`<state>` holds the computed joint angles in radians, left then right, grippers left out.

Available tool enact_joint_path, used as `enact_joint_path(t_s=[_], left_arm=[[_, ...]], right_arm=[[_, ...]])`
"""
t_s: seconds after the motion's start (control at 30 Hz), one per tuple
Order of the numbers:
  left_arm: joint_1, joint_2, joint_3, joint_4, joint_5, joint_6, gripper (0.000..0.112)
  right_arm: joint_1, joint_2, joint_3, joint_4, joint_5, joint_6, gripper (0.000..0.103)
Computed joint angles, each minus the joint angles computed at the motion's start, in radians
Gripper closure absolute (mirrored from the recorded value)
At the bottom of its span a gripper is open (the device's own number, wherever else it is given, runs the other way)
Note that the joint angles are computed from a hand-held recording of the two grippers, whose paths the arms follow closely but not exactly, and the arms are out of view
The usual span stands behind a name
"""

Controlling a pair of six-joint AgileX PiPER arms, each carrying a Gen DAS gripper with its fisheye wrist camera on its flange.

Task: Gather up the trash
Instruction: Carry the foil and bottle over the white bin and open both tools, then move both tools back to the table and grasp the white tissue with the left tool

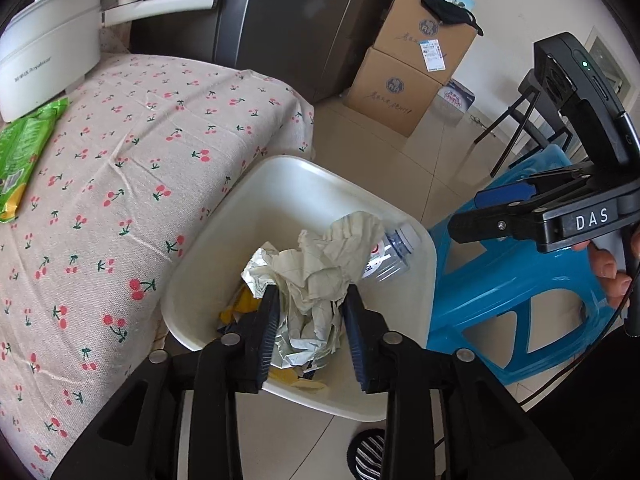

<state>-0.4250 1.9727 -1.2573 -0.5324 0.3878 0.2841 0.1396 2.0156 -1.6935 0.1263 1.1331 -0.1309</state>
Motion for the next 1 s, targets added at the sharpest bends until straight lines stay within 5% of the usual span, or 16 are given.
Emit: enact_joint_path(t_s=[0.07,0.37,0.73,0.93,1.0], left_arm=[[-0.005,-0.002,-0.008,0.091,-0.003,-0.103,0.049],[0.039,-0.186,0.126,0.42,-0.008,-0.392,0.027],[0.369,-0.455,0.317,0.466,0.017,-0.39,0.02],[0.599,-0.474,0.3,0.44,0.035,-0.269,0.017],[0.647,-0.448,0.271,0.553,0.036,-0.335,0.017]], right_arm=[[-0.009,-0.011,0.009,-0.011,-0.006,0.005,0.026],[0.028,-0.029,0.004,-0.008,-0.045,0.05,0.023],[0.261,0.088,-0.268,-0.049,-0.044,0.191,0.019],[0.407,0.247,-0.555,-0.111,0.024,0.261,0.017],[0.442,0.325,-0.688,-0.123,0.072,0.275,0.016]])
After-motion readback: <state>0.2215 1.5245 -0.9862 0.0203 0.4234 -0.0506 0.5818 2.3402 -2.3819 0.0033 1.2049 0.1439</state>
